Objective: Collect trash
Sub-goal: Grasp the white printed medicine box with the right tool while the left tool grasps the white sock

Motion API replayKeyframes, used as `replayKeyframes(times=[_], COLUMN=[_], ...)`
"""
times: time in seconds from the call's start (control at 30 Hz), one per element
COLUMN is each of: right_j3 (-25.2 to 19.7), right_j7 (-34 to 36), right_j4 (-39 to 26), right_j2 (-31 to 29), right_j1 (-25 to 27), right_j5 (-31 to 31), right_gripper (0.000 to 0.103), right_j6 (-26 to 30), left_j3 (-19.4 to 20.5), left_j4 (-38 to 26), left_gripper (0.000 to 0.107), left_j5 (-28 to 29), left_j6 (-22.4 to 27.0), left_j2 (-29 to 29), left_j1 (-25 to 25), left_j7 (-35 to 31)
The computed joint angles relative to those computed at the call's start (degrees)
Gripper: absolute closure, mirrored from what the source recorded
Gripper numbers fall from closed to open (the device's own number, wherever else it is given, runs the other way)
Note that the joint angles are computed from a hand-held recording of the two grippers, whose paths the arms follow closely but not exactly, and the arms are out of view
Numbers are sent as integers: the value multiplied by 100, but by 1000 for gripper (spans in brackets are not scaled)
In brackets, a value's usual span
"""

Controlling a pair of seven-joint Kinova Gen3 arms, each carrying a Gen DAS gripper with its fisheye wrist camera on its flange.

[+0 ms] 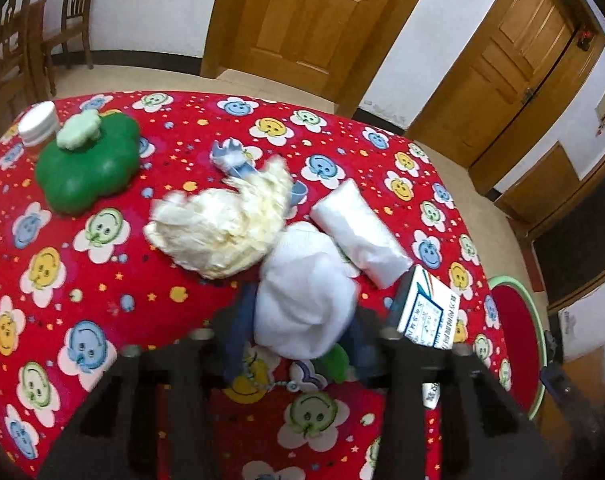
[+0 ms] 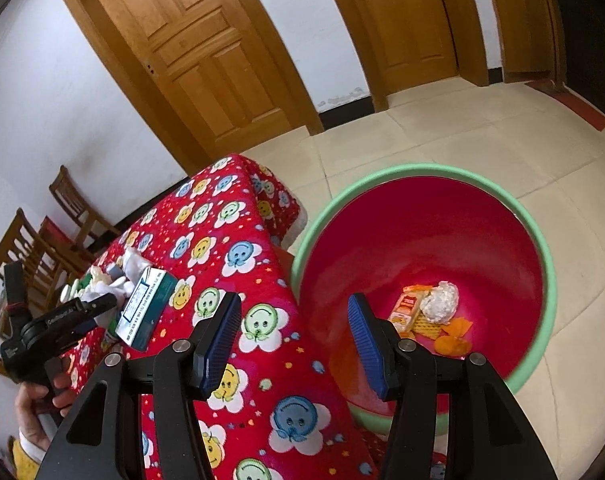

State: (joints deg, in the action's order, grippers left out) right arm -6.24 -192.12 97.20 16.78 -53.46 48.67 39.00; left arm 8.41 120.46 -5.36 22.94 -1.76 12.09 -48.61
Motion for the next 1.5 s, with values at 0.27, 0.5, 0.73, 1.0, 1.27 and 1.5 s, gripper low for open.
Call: replayKeyframes(times=[0.27, 0.5, 0.73, 1.0, 1.27, 1.5], right_j3=[-20, -49, -16, 125, 388, 680], right_j7=[419, 931, 1688, 2662, 3289, 3635], right_j4=[-345, -789, -1565, -2606, -3869, -4831], right_j2=[137, 276, 664, 1378, 2205, 2794], right_j1=[-56, -189, -372, -476, -632, -819], right_j5=[-178, -449, -925, -1797, -2503, -2610], right_gripper=[46, 46, 46, 46, 46, 45], right_j6=[92, 186, 332, 542, 1234, 1945], left_j3=[-51, -240, -678, -686, -738, -813], left_j4=[280, 537, 851, 1162, 1363, 1461], left_gripper=[78, 78, 78, 78, 78, 78], left_j5=[502, 1062, 1637, 1520, 1427, 1467], left_j6=[-20, 257, 543, 789, 745, 606], left_j2=[-577, -1327, -2114, -2793, -3072, -3171], left_j1=[-20, -119, -143, -784, -1067, -1055], left_j7=[-532, -1039, -1673, -1649, -1658, -1740])
